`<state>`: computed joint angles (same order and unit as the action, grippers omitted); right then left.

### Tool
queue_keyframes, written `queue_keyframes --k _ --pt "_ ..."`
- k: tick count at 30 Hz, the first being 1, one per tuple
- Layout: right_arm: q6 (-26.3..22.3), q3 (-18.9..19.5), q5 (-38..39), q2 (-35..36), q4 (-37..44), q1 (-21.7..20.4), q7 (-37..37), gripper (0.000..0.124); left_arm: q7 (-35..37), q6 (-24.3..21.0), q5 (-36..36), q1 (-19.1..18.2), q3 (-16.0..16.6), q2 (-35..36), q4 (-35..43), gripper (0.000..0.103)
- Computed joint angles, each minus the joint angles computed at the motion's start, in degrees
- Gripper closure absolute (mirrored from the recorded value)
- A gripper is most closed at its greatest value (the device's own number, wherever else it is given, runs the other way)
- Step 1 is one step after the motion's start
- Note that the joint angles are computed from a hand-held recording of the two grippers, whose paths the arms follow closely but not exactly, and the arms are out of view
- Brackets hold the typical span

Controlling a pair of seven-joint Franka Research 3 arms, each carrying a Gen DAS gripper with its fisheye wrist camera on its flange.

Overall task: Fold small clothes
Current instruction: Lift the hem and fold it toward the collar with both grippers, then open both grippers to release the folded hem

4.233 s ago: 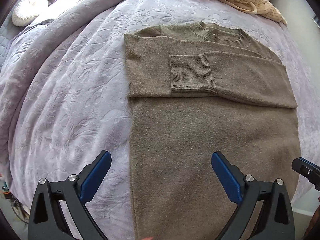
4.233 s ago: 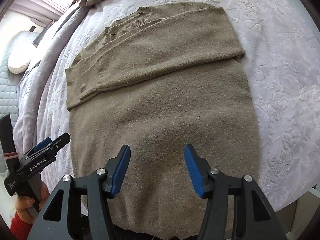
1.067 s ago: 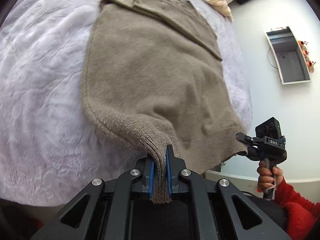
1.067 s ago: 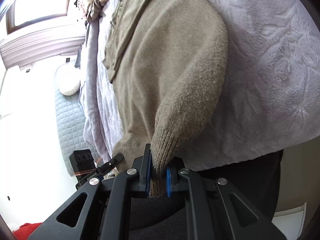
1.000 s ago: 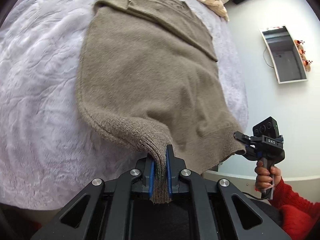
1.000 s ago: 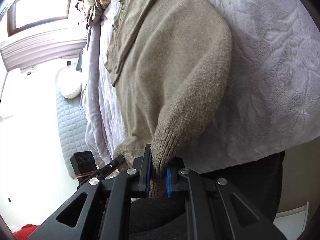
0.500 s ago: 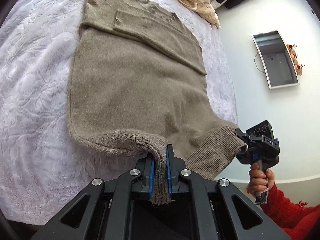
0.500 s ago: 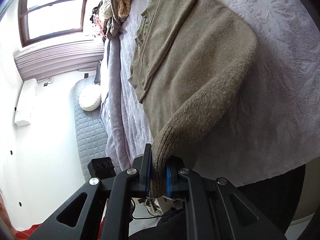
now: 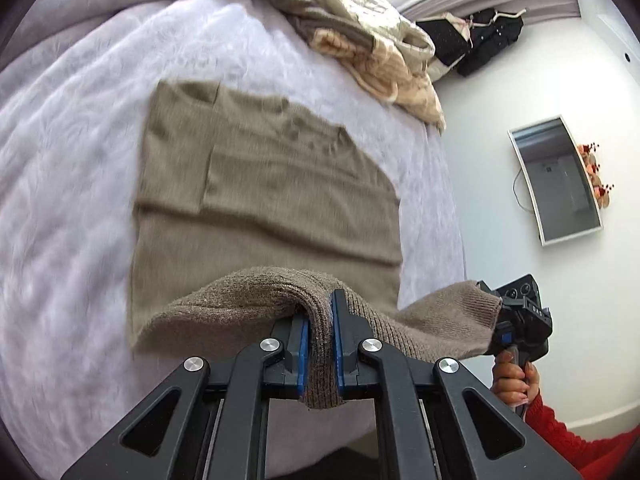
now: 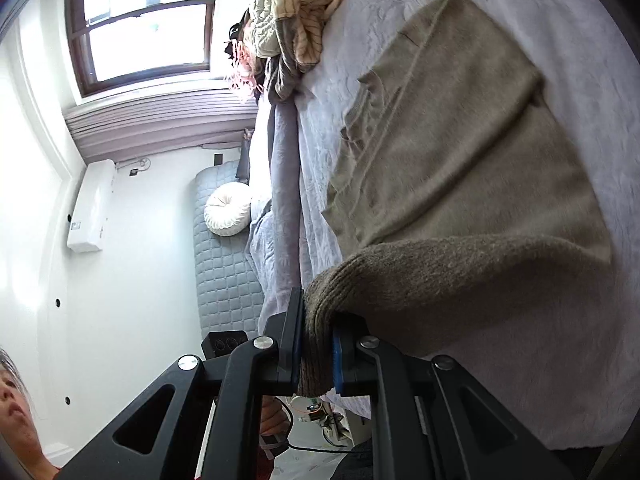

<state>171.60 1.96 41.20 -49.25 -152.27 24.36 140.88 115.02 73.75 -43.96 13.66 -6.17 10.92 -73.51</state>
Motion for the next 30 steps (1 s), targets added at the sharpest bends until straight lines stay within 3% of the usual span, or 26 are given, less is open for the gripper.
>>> queue_keyframes --k 7,15,21,23,24,26,29,30 --pt "-2.82 -15.3 2.39 7.66 8.36 5.86 -16.43 0.111 -7.45 10.17 3.87 -4.56 -4.26 11.07 13.32 0.092" --pt "-9.21 -25.72 11.02 20.05 16.66 6.88 -28.46 0.111 -13.55 14.29 16.79 -10.57 -7.91 24.84 28.28 0.092" --pt "-11.78 -26.31 17.66 26.87 17.71 4.0 -31.02 0.111 -18.03 15.65 24.48 -13.36 -8.01 29.83 30.65 0.092" --pt "-11.86 -25.73 19.69 27.7 17.58 2.95 -32.02 0.111 -20.38 13.16 26.22 -14.13 -8.05 32.71 34.9 0.091" --pt "-12.22 -25.29 20.08 28.04 17.69 2.22 -32.24 0.109 -21.36 11.65 27.6 -14.82 -7.94 34.37 37.8 0.084" --pt "-13.93 -24.37 19.77 28.53 18.3 0.43 -32.18 0.107 -21.13 12.28 30.15 -15.69 -7.39 33.71 37.6 0.083" --pt "-16.76 -22.11 16.39 29.17 20.05 -3.0 -30.79 0.089 -18.72 18.65 31.24 -15.11 -7.46 28.02 29.78 0.083" --pt "-16.76 -21.0 15.17 29.1 20.41 -4.26 -30.2 0.073 -17.86 22.24 31.37 -14.68 -7.34 25.06 25.57 0.075"
